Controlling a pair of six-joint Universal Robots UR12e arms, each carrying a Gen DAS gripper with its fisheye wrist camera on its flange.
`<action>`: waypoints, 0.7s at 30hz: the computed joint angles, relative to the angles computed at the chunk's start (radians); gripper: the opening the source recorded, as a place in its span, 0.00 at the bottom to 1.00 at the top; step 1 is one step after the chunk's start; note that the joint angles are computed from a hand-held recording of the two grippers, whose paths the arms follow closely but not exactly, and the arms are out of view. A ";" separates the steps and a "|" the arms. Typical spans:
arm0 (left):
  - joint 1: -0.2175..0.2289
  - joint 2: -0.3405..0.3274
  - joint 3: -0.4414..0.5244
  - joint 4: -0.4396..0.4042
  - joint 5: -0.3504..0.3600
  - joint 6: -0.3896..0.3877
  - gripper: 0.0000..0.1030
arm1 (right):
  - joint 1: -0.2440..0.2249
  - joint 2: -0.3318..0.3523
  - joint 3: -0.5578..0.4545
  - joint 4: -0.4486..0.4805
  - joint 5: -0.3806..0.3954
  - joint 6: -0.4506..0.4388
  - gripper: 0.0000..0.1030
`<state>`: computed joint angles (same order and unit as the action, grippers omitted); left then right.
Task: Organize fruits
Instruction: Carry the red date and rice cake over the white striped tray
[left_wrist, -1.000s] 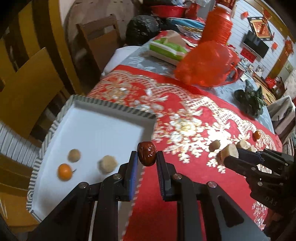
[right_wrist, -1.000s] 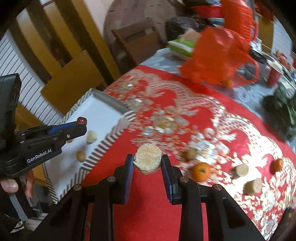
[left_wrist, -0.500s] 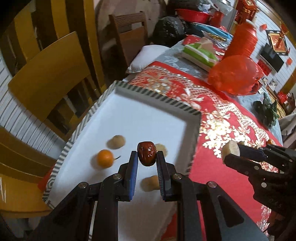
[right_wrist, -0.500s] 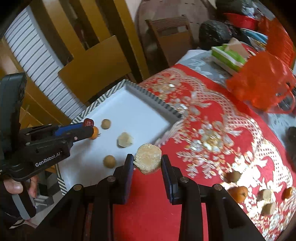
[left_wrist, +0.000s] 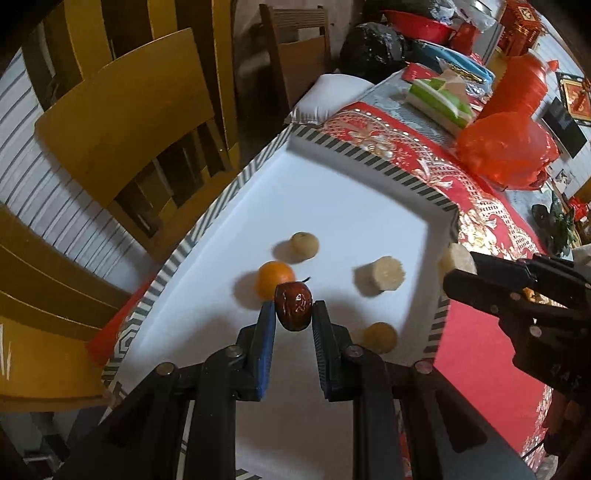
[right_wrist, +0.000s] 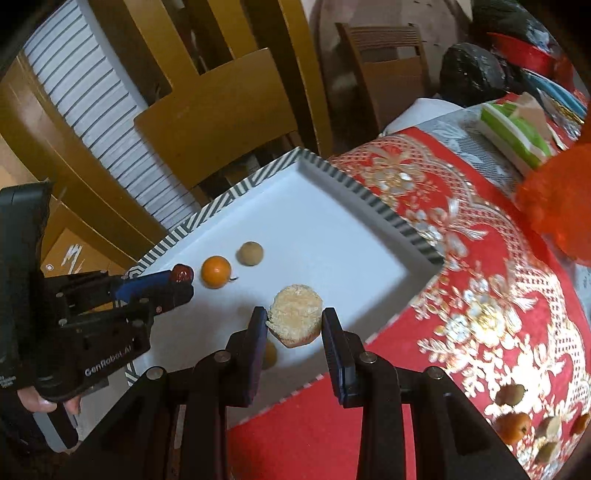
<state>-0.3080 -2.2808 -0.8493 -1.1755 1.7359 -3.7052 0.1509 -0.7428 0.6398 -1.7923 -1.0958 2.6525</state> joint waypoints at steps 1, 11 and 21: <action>0.002 0.003 -0.007 0.001 -0.001 -0.001 0.19 | 0.003 0.006 -0.008 0.005 -0.002 -0.003 0.32; 0.013 0.017 -0.048 -0.006 -0.022 -0.004 0.19 | 0.031 0.094 -0.151 0.081 -0.012 -0.023 0.32; 0.019 0.016 -0.053 -0.006 -0.038 -0.005 0.19 | 0.048 0.197 -0.333 0.179 -0.032 -0.026 0.32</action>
